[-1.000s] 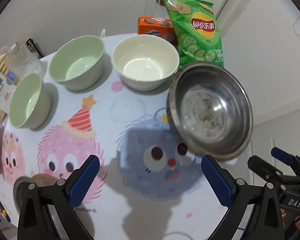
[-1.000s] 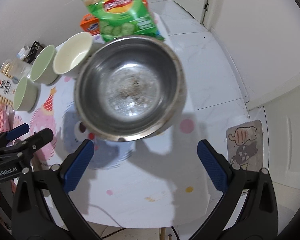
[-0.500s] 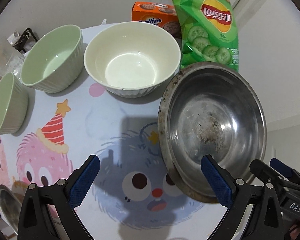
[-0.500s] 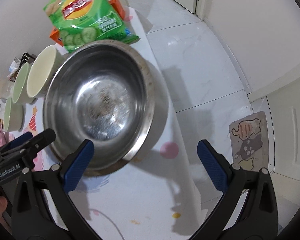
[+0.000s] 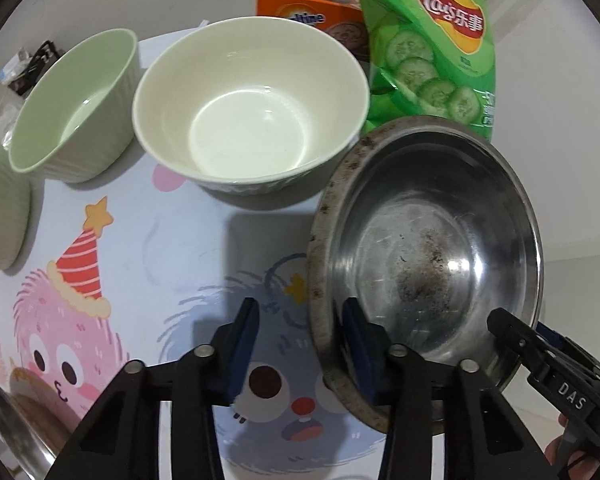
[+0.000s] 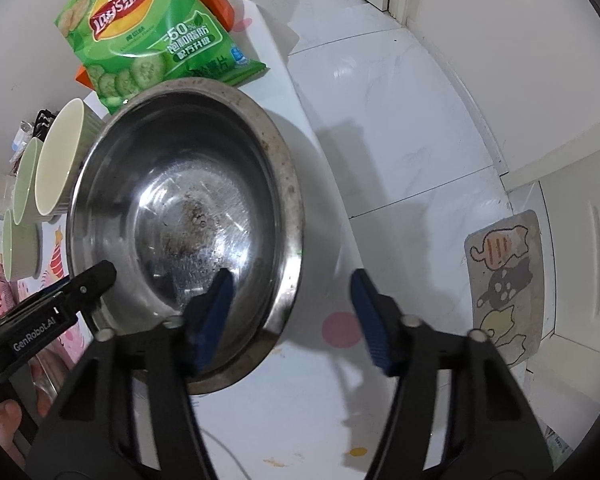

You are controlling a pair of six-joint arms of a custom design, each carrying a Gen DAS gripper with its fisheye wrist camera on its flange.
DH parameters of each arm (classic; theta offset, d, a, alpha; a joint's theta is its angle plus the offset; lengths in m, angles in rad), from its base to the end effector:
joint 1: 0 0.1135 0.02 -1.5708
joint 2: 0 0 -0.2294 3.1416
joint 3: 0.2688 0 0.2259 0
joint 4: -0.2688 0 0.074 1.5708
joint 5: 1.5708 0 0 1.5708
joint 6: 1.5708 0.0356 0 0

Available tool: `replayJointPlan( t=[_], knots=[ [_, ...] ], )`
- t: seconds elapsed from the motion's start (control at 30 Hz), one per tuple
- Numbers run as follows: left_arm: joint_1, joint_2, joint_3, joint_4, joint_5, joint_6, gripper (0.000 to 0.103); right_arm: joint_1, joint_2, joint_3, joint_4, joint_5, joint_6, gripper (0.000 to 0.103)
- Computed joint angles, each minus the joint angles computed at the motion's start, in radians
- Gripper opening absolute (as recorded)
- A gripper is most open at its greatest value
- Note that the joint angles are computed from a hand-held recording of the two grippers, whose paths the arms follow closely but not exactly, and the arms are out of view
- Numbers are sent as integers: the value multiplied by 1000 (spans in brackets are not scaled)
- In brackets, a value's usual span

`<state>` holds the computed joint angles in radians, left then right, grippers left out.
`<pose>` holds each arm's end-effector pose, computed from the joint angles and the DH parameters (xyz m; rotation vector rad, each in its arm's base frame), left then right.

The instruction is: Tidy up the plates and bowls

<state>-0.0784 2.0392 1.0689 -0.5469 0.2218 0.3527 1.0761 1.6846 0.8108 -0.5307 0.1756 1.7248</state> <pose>0.3004 -0.0315 0.0638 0.6594 2.9690 -0.3244 0.1241 0.2170 0.1054 0.9556 2.7744 0.1972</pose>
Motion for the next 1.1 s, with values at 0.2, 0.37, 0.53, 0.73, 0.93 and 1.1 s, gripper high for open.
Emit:
replayJointPlan(
  t=[0.2, 0.37, 0.53, 0.73, 0.93, 1.1],
  knots=[
    [-39, 6, 19, -9, -13, -30, 29, -5, -23, -23, 28, 5, 8, 30],
    [-77, -3, 27, -34, -3, -51, 17, -6, -28, -12, 14, 14, -7, 24],
    [-90, 3, 37, -39, -2, -66, 17, -13, -27, 6, 8, 10, -27, 16],
    [-65, -16, 34, -61, 15, -43, 16, 0, -49, 11, -1, 30, -30, 16],
    [-36, -60, 9, -75, 25, -19, 16, 22, -50, 41, -39, 49, -25, 16],
    [-9, -142, -49, -85, 34, 12, 15, 65, -33, 105, -106, 78, 4, 16]
  ],
)
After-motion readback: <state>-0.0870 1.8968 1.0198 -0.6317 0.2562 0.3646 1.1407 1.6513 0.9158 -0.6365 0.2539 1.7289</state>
